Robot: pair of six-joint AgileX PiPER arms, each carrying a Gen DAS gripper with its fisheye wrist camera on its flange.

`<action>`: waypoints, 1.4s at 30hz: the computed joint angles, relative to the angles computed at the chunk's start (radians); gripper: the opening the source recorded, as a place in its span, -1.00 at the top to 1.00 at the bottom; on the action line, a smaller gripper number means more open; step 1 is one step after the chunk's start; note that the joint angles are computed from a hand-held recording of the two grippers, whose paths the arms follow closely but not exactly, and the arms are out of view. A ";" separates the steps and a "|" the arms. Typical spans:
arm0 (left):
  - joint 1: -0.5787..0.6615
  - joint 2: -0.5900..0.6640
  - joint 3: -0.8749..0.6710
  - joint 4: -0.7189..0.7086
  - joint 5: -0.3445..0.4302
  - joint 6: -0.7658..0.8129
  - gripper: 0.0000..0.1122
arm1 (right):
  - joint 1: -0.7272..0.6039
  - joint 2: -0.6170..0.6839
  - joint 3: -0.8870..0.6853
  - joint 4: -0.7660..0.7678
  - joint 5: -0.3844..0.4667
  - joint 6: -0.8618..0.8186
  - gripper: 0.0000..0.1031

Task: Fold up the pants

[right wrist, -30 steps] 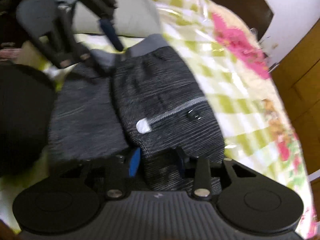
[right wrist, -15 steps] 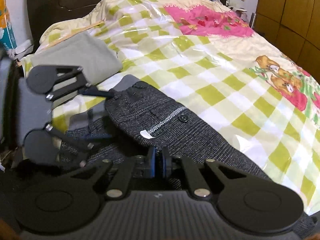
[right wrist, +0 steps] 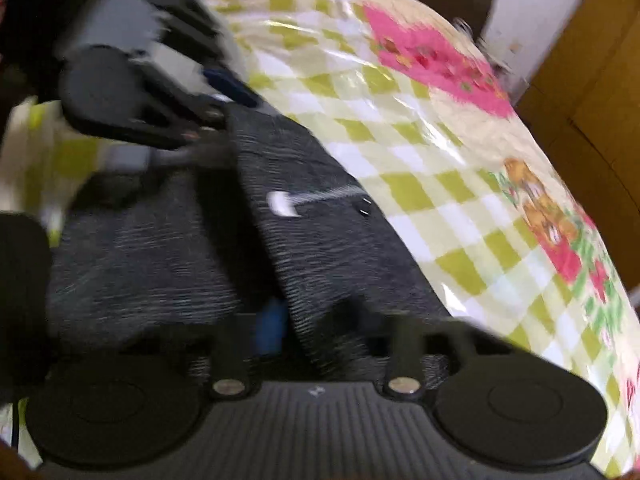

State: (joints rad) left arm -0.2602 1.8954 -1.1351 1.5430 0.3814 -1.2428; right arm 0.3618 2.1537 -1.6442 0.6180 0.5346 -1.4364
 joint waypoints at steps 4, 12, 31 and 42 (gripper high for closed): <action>0.002 -0.034 0.004 -0.072 -0.003 0.092 0.44 | -0.028 0.030 -0.158 -0.055 0.149 0.206 0.94; -0.067 -0.247 0.193 -0.049 0.045 0.100 0.45 | -0.082 -0.181 -0.047 0.033 0.356 0.168 0.93; -0.165 -0.204 0.409 0.078 0.133 -0.149 0.33 | -0.004 -0.159 0.234 -0.002 0.234 0.219 0.86; -0.142 -0.203 0.388 -0.073 0.202 -0.035 0.17 | -0.022 -0.150 0.223 0.010 0.263 0.207 0.60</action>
State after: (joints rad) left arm -0.4024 1.6928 -0.7473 1.4698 0.5831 -1.2776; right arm 0.3395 2.0039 -1.4212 0.6283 0.7974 -1.2290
